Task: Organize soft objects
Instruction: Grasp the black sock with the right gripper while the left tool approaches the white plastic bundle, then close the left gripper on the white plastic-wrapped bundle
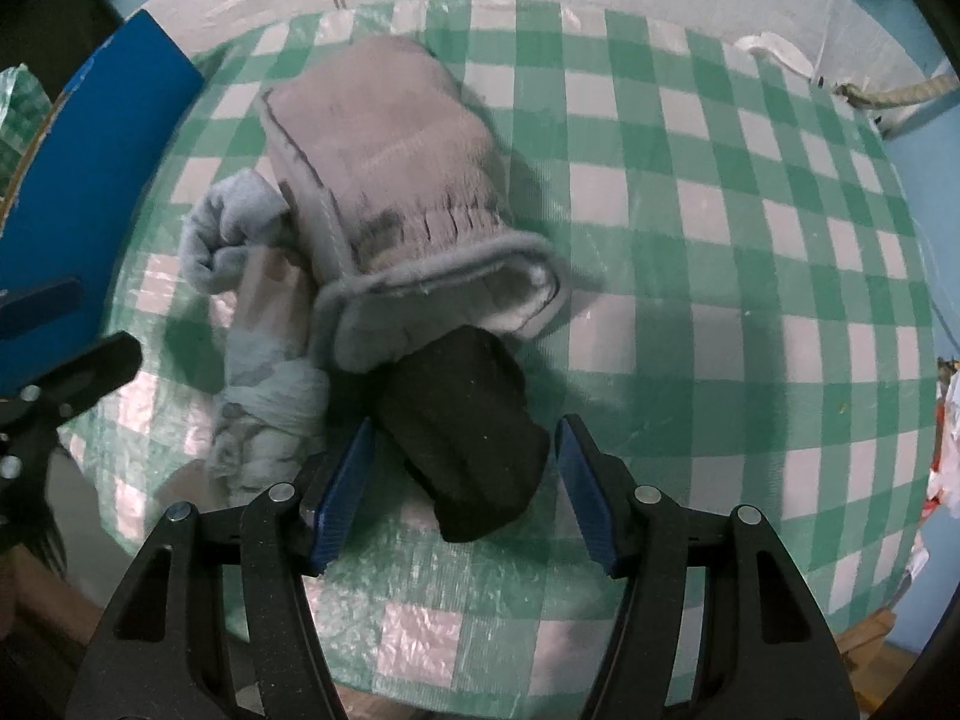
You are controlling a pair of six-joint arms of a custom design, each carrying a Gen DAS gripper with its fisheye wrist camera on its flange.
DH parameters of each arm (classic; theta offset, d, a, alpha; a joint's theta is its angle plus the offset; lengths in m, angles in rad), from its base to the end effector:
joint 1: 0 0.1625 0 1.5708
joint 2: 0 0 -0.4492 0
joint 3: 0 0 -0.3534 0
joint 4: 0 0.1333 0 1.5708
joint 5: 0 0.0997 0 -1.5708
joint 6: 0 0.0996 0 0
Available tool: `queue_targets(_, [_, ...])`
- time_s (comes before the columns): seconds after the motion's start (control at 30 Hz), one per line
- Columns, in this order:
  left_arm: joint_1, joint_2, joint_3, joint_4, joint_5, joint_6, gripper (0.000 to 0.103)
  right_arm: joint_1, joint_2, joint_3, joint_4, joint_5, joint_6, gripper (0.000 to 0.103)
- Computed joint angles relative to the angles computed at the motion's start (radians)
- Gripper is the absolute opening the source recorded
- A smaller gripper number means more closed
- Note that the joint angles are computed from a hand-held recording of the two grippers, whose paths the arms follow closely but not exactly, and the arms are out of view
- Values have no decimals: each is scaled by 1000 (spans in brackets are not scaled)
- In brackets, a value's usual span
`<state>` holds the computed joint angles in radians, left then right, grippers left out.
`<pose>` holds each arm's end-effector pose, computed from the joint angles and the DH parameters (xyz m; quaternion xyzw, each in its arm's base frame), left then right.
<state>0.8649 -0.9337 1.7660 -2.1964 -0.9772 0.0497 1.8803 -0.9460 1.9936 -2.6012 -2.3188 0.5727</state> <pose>-0.2361 -0.5684 0.1610 0.3789 0.8730 -0.0003 0.3072 0.2262 -0.4922 0.1460 -0.1190 -0.9232 0.1487 0.3338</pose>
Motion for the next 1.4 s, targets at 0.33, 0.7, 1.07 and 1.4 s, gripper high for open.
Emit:
queue_targets(0.33, [-7,13,0,-4,-27,0,68,-2,14,9,-47,16,-50,35])
queue_targets(0.7, [-8,32,-12,4,-86,-67,74,31,-13,6,-23,-21,-15,28])
queue_targets(1.07, [-30,78,-5,4,-85,-76,80,27,-60,37,-33,-57,7,28])
queue_targets(1.4, [-25,125,-9,36,-65,-85,80,12,-81,64,-47,-49,10,28])
